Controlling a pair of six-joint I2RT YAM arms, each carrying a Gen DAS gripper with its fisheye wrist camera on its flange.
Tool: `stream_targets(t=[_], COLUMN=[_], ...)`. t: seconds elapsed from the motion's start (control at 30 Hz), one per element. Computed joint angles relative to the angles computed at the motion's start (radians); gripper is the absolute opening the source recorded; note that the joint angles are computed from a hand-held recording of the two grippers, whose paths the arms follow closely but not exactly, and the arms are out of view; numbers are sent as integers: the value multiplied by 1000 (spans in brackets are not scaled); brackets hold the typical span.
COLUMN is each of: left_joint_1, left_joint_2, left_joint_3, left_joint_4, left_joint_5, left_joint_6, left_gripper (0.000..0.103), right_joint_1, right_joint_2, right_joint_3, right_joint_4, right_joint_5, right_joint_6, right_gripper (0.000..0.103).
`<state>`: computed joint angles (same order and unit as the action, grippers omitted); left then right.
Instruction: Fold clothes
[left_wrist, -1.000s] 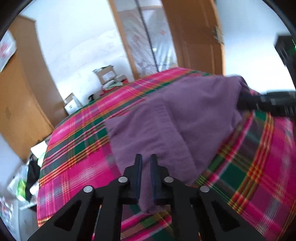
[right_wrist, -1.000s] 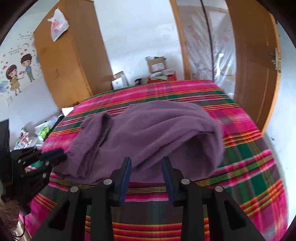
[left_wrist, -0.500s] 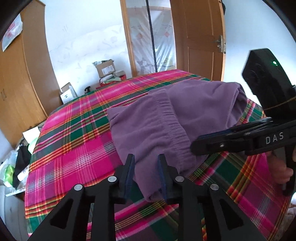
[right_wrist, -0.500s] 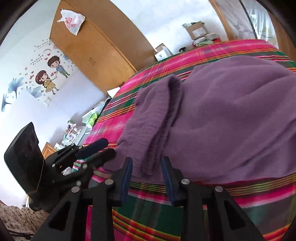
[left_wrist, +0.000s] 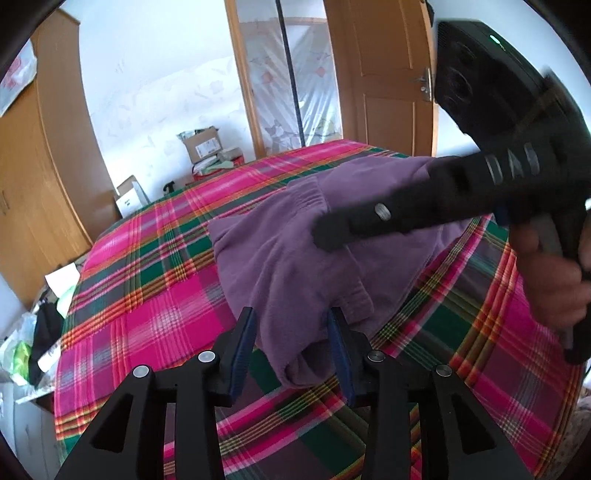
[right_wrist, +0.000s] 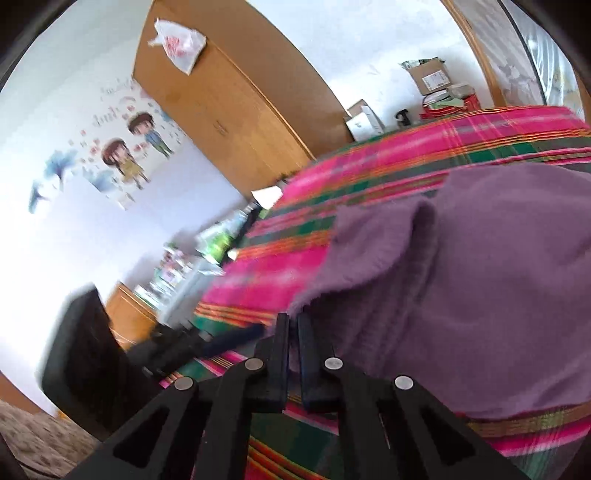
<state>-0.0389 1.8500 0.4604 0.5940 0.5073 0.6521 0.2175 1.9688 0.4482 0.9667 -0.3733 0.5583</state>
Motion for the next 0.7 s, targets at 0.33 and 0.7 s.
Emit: stream_targets(t=[0.33, 0.7], left_joint_1=[14, 60], left_joint_2=[5, 52], left_joint_3=[39, 136], left_joint_4=[48, -47], left_joint_5=[-22, 39], left_joint_6=[-139, -213], left_gripper=[41, 12], right_joint_1=[13, -18], right_joint_2=[43, 21], right_joint_3=[151, 69], right_joint_4=[-66, -5], right_joint_5=[-136, -83], right_joint_6=[57, 91], right_gripper=[4, 12])
